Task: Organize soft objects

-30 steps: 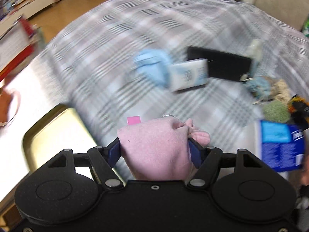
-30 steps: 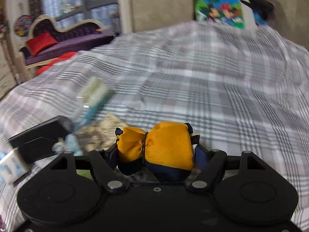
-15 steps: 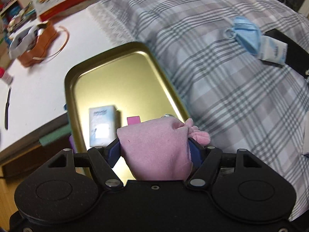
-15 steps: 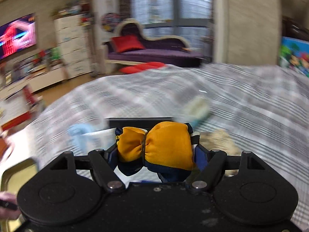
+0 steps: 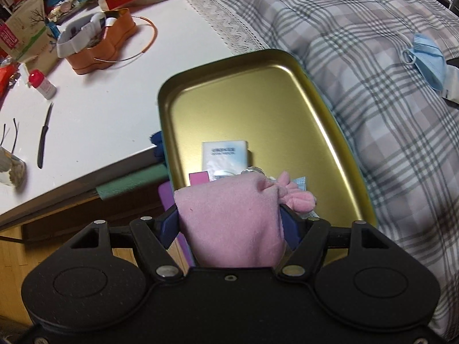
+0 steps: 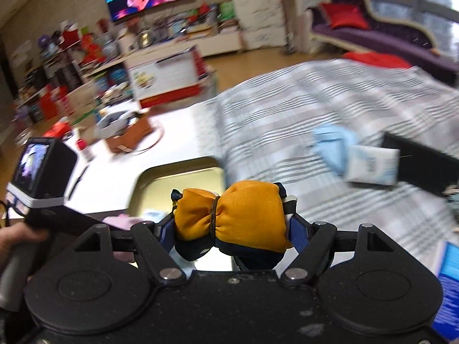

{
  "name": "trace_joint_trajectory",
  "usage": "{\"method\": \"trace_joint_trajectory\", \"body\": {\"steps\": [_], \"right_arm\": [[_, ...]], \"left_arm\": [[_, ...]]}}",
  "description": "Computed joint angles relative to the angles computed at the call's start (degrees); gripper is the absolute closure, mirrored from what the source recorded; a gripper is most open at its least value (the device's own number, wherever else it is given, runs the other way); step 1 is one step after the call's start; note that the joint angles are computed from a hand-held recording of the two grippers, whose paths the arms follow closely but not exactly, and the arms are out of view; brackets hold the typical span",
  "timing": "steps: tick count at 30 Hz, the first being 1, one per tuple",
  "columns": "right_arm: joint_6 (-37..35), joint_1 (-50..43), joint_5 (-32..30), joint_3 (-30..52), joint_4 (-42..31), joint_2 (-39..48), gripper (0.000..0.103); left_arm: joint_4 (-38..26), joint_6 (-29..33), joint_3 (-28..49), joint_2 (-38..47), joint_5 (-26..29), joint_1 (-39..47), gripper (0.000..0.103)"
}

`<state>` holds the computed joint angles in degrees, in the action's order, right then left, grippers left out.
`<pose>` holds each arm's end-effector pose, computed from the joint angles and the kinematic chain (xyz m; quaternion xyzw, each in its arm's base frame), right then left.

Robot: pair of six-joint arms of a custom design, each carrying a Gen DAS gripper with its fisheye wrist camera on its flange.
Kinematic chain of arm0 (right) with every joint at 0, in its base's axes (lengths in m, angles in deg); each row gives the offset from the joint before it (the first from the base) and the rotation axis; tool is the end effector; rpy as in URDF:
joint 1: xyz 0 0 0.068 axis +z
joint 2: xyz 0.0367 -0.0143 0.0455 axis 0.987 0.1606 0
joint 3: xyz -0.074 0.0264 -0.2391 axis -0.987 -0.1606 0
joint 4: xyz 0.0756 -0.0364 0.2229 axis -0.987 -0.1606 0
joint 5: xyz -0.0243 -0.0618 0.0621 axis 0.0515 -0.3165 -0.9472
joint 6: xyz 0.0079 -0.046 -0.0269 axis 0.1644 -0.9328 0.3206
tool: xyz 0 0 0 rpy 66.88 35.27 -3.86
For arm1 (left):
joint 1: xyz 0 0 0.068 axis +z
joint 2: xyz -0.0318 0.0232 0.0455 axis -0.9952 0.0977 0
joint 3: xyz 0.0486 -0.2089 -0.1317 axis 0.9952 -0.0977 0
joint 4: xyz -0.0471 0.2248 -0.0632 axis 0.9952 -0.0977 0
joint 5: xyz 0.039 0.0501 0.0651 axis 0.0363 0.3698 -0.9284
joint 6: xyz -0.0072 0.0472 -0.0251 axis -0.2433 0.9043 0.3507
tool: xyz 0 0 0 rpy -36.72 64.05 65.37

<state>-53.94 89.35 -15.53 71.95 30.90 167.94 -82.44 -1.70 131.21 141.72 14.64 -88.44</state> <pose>0.2937 0.0544 0.2059 -0.1312 0.9112 0.1544 0.3586 0.3366 -0.0209 0.1370 -0.0612 0.9838 0.0191 0.1675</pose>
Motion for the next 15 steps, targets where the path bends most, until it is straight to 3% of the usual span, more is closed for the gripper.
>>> {"method": "trace_joint_trajectory", "body": {"steps": [8, 11, 15], "right_arm": [[3.93, 6.1, 2.17, 12.93, -5.67, 8.44, 0.029], [4.74, 5.69, 2.22, 15.02, -6.13, 9.96, 0.029], [1.52, 5.58, 3.13, 11.32, -3.4, 10.9, 0.029]], "left_arm": [[1.38, -2.64, -0.49, 0.43, -0.04, 3.13, 0.037], [1.73, -4.93, -0.11, 1.53, 0.7, 3.14, 0.037], [1.39, -6.87, 0.68, 2.31, 0.56, 2.61, 0.037]]}}
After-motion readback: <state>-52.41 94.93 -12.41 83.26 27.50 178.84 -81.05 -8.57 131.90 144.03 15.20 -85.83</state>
